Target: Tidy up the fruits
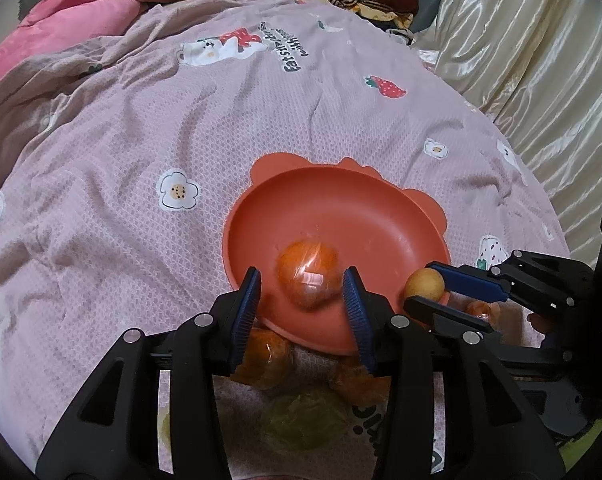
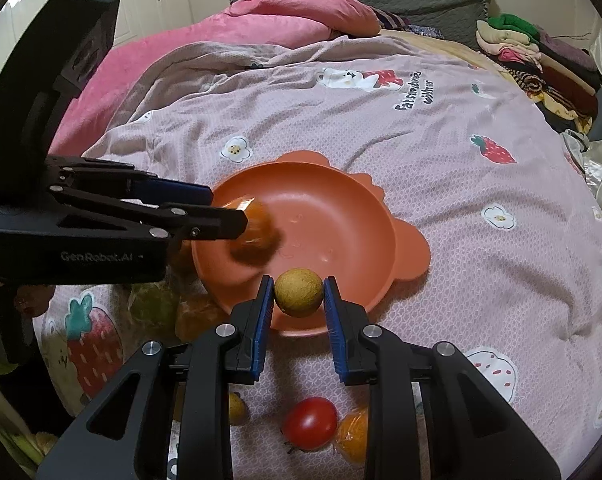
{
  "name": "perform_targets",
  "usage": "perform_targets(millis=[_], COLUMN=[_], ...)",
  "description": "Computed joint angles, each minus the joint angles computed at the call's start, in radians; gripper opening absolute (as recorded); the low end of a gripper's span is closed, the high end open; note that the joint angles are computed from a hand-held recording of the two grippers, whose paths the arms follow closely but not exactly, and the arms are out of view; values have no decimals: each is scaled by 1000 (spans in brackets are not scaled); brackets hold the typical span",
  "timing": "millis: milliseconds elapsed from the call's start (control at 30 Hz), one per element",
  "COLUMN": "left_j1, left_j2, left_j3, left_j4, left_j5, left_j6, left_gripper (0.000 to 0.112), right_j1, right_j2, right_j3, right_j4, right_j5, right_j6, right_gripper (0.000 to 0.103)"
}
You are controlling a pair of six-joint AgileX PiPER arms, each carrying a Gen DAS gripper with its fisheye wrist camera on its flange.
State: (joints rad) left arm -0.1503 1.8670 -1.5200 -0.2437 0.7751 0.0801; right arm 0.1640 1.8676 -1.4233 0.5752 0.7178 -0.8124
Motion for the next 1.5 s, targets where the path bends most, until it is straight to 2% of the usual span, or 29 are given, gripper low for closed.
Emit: perform_targets(millis=[267, 667, 1500], left_j1=[7, 4, -5], left_j2=[-38, -101, -231], left_j3=[34, 68, 165], left_j4=[11, 54, 124], left_j5=[-32, -67, -116], left_j6=[-13, -61, -136], left_gripper=[35, 43, 62], right_j1=[3, -8, -10], right_j2=[2, -25, -131], right_j3=[-3, 20, 102], right_j4=[-7, 15, 50], right_j5=[0, -2, -29], right_j6=[10, 10, 20], right_gripper=[25, 26, 60])
